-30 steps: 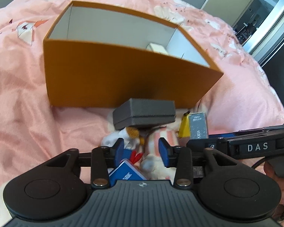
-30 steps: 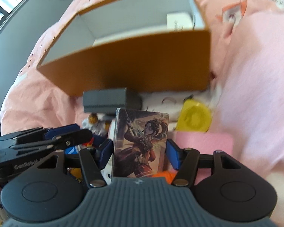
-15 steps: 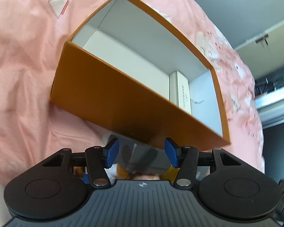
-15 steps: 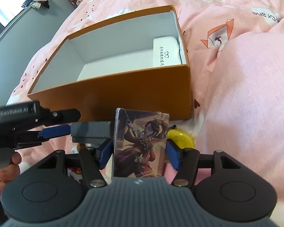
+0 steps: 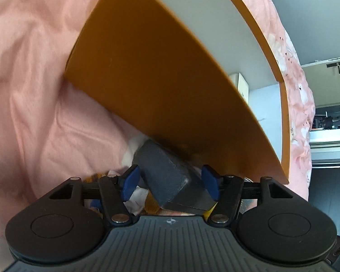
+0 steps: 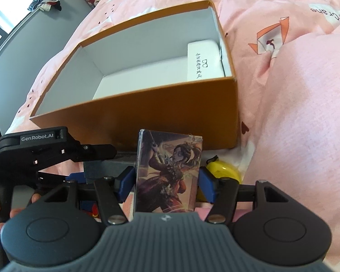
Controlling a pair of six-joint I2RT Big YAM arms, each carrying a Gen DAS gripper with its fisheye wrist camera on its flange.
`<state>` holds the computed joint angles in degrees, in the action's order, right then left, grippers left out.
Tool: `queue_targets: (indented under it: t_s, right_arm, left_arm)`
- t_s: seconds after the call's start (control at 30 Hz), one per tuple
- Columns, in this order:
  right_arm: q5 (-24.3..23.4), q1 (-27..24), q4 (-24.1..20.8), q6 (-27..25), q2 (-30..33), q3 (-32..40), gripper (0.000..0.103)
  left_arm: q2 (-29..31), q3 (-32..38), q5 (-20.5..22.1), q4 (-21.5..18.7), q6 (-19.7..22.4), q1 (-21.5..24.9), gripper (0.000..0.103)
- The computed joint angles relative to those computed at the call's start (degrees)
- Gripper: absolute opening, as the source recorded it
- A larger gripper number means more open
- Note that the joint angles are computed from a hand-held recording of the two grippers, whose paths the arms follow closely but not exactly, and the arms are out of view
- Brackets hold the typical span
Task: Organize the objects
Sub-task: 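Grasp the dark grey box with the left gripper while the right gripper holds the card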
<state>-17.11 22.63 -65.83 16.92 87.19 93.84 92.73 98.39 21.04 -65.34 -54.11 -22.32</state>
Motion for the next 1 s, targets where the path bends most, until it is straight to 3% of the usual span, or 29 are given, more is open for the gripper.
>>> queue_targets:
  t_s: [0.27, 0.5, 0.8, 1.0]
  right_arm:
    - [-0.56, 0.17, -1.14, -1.47, 0.76, 0.11, 0.063]
    - [-0.54, 0.05, -1.43, -1.76, 0.59, -0.06, 0.063]
    - [-1.35, -0.15, -1.78, -2.3, -1.03, -0.69, 0.063]
    - [-1.95, -0.13, -2.1, -2.95, -1.41, -0.48, 0.063]
  left_arm:
    - [1.3, -0.14, 2.09, 1.29, -0.84, -0.14, 0.078]
    - [0.2, -1.45, -0.2, 4.86, -3.56, -1.06, 0.065]
    - [-1.89, 0.94, -8.14, 5.54, 7.81, -3.46, 0.053]
    - [-3.29, 1.35, -10.89, 6.6, 11.67, -4.6, 0.047]
